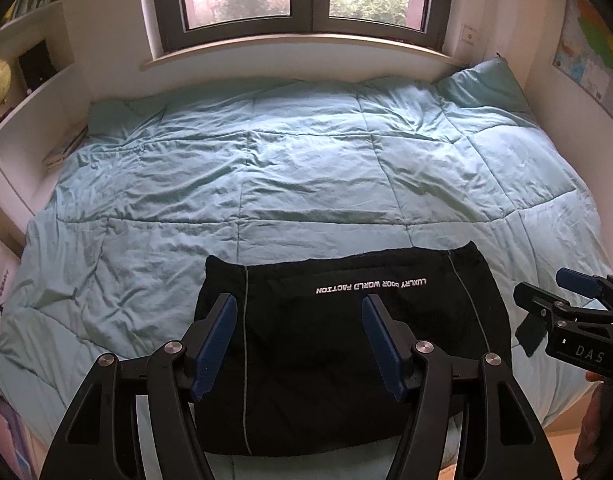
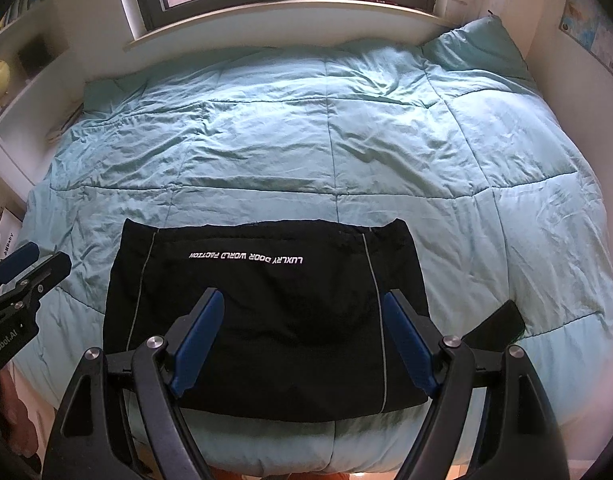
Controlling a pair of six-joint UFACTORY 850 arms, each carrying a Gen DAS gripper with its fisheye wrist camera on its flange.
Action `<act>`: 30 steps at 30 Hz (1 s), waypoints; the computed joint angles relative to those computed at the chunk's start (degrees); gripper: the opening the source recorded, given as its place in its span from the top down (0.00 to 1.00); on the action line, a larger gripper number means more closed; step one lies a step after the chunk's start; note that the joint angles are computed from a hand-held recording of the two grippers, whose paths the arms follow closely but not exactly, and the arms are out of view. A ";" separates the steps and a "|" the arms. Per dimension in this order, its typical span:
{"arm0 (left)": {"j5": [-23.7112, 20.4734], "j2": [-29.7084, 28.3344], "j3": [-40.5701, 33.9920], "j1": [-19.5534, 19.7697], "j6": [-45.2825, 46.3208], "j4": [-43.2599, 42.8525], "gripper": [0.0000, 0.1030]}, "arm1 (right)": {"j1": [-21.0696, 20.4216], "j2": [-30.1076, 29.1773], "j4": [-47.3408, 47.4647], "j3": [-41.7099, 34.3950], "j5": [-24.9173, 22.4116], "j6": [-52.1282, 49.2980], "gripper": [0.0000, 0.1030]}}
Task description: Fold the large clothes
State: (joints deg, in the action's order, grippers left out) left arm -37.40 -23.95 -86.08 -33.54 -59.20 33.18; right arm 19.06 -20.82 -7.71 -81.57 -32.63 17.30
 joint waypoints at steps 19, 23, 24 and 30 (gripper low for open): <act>-0.58 -0.96 -0.58 0.27 2.03 -0.59 0.35 | -0.10 -1.05 1.48 -0.28 -1.20 -0.34 0.19; -0.82 -0.90 -0.37 0.29 1.78 -0.04 0.35 | -0.09 -1.15 1.77 -0.29 -1.22 -0.71 0.19; -0.86 -0.89 -0.35 0.29 1.76 0.02 0.35 | -0.06 -1.17 1.74 -0.26 -1.23 -0.70 0.19; -0.92 -0.68 0.03 0.24 1.09 1.18 0.35 | 0.03 -1.20 1.84 -0.14 -1.36 -0.70 0.19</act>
